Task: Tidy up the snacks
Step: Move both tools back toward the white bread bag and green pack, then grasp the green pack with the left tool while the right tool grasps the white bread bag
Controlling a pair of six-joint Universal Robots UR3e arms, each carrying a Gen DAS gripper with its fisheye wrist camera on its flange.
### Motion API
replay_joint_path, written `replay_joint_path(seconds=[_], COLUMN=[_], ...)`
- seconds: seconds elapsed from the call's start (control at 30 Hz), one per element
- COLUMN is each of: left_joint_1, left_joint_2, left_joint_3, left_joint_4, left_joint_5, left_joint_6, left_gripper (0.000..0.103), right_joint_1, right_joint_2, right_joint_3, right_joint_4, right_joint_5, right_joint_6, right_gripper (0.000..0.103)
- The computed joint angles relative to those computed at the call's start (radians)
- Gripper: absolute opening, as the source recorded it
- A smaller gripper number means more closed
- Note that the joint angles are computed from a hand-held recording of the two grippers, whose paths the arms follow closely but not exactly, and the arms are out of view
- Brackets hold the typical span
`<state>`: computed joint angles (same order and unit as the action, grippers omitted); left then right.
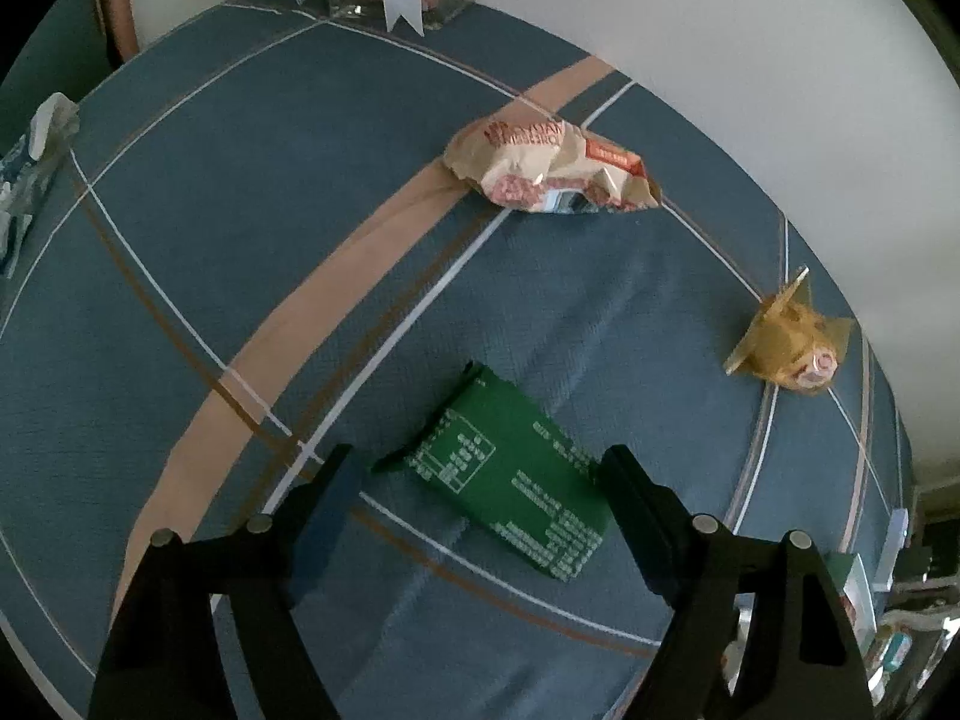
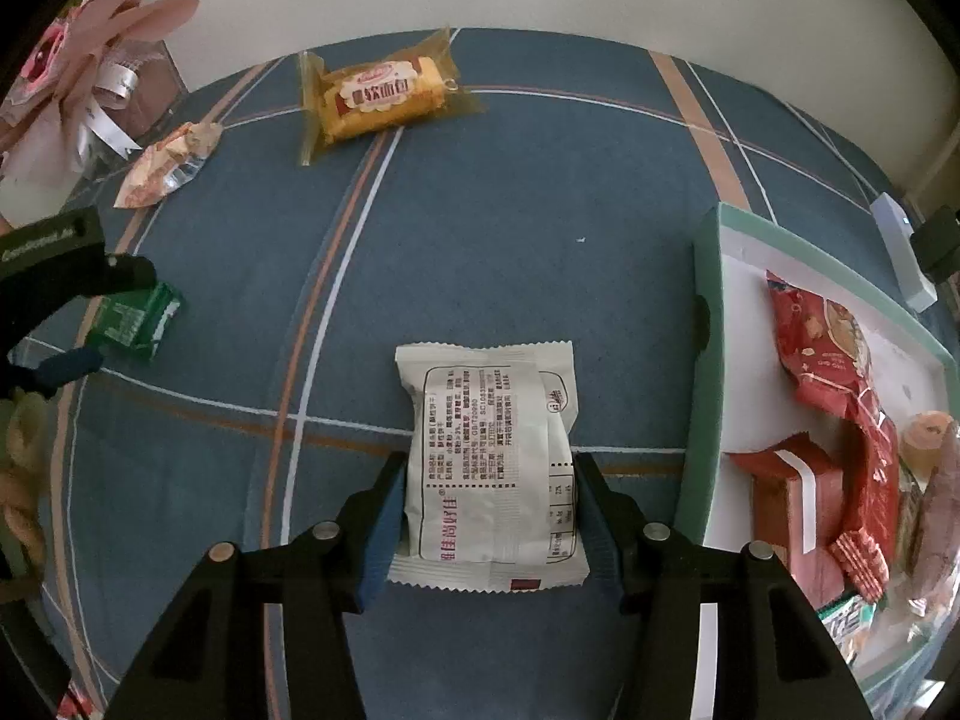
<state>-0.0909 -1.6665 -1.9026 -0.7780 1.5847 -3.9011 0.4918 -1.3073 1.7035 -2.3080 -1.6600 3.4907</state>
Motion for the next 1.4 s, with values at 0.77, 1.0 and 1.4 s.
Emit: replay_joint_path(seconds=[0.77,1.0,1.4], left_joint_1=[-0.121,-0.190,-0.321], left_joint_2=[-0.026,0.003,0.083], left_joint_3=[0.102,0.123,0.212], left_joint_4=[-0.085,-0.105,-0.122], left_joint_5=[0.028,0.024,0.064], left_joint_6=[-0.023,-0.059,-0.122], left_gripper=[0.041,0.040,0.040], right_joint_1=[-0.016,-0.033,-0.030], right_joint_2=[-0.063,-0.164,-0.335], right_joint_3=[0.041,0.075,0.114], right_joint_4=[0.026,0.036,0.102], right_joint_5=[0.042,0.059,0.010], right_joint_6=[-0.011,-0.011,0.036], right_gripper=[0.055,0.055,0.055])
